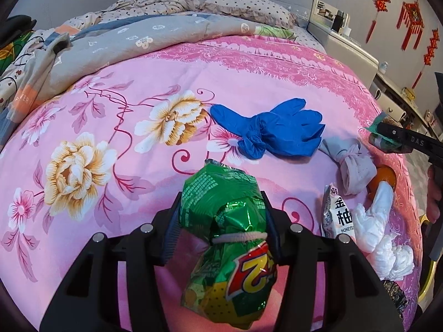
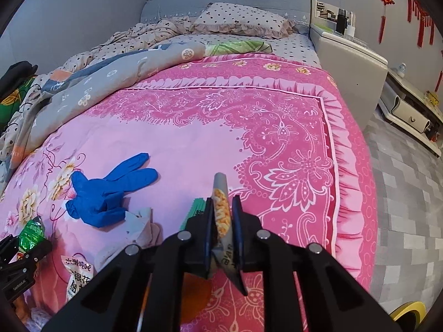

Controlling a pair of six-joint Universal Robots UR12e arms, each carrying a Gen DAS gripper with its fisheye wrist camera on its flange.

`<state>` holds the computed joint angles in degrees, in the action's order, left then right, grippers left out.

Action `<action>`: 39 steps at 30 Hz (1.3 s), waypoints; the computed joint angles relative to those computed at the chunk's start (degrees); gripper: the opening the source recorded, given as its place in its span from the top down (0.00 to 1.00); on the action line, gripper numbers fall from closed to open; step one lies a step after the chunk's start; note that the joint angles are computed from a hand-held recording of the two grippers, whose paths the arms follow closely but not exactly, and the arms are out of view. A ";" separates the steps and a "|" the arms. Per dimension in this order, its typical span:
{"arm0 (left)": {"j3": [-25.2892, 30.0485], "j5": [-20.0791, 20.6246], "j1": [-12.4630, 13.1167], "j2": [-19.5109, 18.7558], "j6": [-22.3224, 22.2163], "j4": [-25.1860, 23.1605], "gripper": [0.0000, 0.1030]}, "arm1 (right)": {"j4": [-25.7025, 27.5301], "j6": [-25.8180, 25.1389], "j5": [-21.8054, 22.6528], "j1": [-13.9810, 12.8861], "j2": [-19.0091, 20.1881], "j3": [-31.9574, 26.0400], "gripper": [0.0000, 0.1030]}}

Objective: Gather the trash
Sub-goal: 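Carry both items to the yellow bin and open both tools to drop them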

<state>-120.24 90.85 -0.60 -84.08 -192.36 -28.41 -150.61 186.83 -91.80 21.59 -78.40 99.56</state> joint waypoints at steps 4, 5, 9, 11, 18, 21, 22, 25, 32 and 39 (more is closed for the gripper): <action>-0.66 -0.59 0.31 1.31 -0.54 0.97 0.53 | -0.25 -0.22 1.04 0.21 -1.92 1.17 0.88; -0.77 -0.41 0.21 1.59 -0.50 1.14 0.53 | -0.20 -0.31 1.27 0.27 -2.43 1.51 0.88; -1.27 -0.15 -0.27 2.75 -0.19 1.68 0.53 | -0.08 -0.10 1.87 0.51 -4.51 2.88 0.88; -1.47 -0.20 -0.53 3.36 -0.33 1.73 0.53 | 0.21 0.32 2.75 0.40 -5.70 3.58 0.88; -1.87 0.04 -1.74 5.67 -0.86 1.20 0.53 | 0.44 0.92 2.53 0.70 -9.75 6.37 0.88; -1.81 0.39 -2.54 6.76 -0.88 0.90 0.53 | 0.37 1.19 2.39 0.71 -11.57 7.82 0.88; -1.81 0.65 -2.87 7.09 -0.76 0.96 0.53 | 0.27 1.28 2.30 0.70 -12.28 8.42 0.88; -1.76 1.10 -3.98 8.11 -0.44 0.91 0.53 | 0.01 1.61 2.42 0.49 -14.45 10.17 0.88; -0.80 1.20 -7.02 9.18 -0.48 0.09 0.53 | -0.62 1.98 2.51 -0.50 -19.29 13.54 0.88; 0.97 1.59 -11.14 8.87 -0.61 0.26 0.53 | -0.89 2.06 2.01 -2.01 -23.61 16.17 0.88</action>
<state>-119.27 92.44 -11.74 -75.21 -192.97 -28.15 -151.50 188.89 -89.79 19.58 -102.01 115.73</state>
